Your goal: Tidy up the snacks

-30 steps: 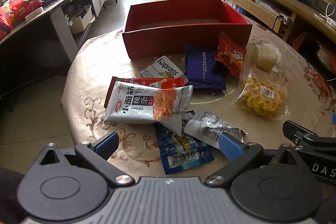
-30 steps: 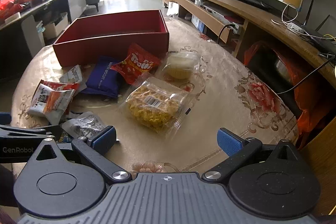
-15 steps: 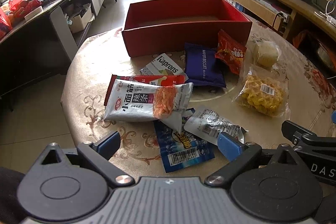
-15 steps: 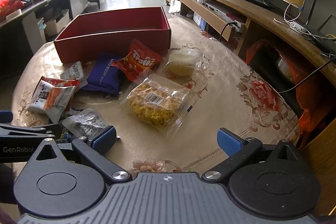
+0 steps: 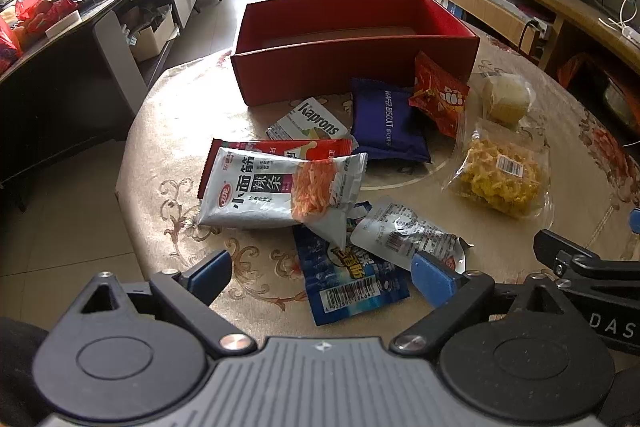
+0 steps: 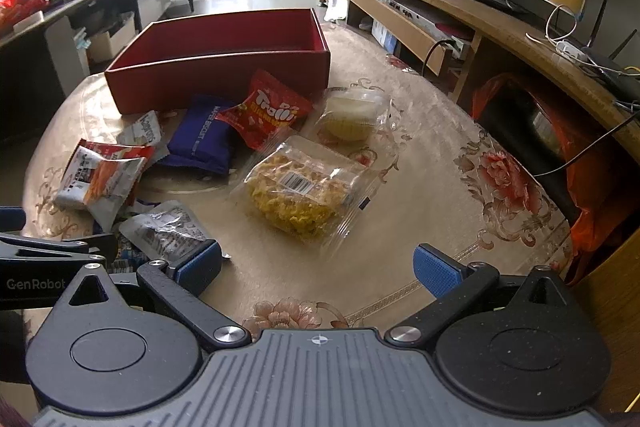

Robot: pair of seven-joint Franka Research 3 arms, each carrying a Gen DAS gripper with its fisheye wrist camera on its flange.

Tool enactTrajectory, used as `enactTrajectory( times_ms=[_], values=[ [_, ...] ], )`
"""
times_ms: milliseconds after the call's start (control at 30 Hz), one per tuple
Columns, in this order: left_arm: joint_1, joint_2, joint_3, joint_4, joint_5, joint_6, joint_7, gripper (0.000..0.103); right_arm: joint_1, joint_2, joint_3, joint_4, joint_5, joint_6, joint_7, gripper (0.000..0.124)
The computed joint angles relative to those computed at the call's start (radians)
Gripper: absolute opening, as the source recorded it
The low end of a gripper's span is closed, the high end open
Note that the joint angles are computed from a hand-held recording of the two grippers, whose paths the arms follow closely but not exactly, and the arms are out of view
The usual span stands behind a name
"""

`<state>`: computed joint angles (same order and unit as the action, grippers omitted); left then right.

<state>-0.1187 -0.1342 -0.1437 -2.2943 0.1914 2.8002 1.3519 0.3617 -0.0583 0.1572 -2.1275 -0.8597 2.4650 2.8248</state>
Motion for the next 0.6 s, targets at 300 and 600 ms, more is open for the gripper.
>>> enactTrajectory(
  times_ms=[300,600],
  values=[
    [-0.001,0.001,0.002,0.0,-0.007,-0.008,0.01,0.094,0.002,0.005,-0.002,0.003,0.013,0.001,-0.022,0.103],
    [-0.004,0.004,0.011,0.004,-0.05,-0.021,0.052,0.092,0.008,0.018,-0.008,0.011,0.04,0.012,-0.068,0.103]
  ],
)
